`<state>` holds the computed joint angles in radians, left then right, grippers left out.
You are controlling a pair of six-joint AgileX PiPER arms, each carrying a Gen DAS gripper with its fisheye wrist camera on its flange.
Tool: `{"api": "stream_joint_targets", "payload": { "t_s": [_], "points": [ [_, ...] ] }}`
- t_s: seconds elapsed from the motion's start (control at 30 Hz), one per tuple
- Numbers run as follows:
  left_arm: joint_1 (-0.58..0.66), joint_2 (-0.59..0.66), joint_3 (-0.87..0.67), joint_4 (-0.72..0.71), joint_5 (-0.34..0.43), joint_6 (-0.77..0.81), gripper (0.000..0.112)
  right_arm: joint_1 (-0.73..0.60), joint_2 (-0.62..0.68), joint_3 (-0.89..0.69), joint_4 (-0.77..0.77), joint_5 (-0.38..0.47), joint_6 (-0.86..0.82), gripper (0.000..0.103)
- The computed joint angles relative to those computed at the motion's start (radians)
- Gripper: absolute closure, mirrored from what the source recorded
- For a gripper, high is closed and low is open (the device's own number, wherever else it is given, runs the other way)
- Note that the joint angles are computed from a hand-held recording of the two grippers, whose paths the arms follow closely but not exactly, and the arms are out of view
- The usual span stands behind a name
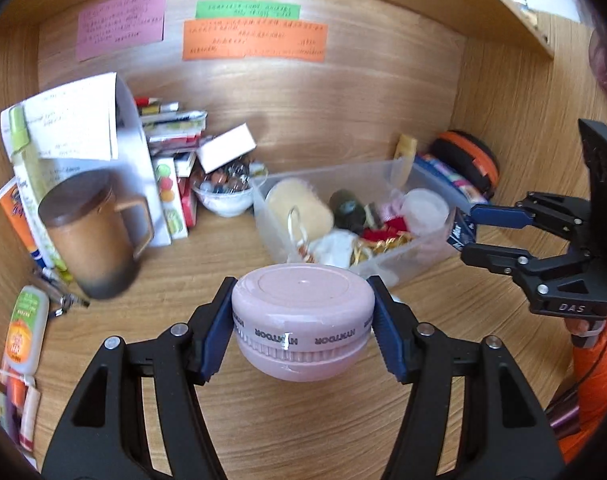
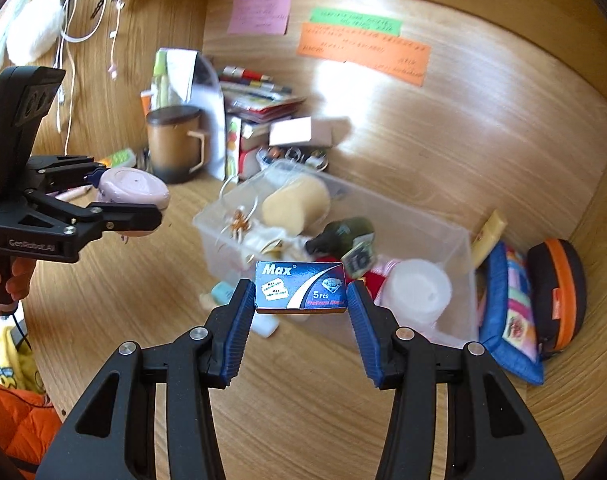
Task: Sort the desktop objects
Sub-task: 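Carry the pink compact with the left tool while the right carries the Max box over the bin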
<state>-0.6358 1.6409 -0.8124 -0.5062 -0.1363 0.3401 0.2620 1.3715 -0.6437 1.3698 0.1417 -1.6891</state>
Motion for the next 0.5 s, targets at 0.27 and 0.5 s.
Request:
{"api": "stream_joint_targets", "payload": {
  "t_s": [0.27, 0.5],
  "points": [
    [0.017, 0.012, -0.068, 0.037, 0.028, -0.025, 0.049, -0.035, 0.042, -0.05, 0.077, 0.02, -0.08, 0.059],
    [0.025, 0.046, -0.143, 0.331, 0.047, -0.304, 0.049, -0.092, 0.122, -0.132, 0.01, 0.073, 0.004, 0.059]
  ]
}}
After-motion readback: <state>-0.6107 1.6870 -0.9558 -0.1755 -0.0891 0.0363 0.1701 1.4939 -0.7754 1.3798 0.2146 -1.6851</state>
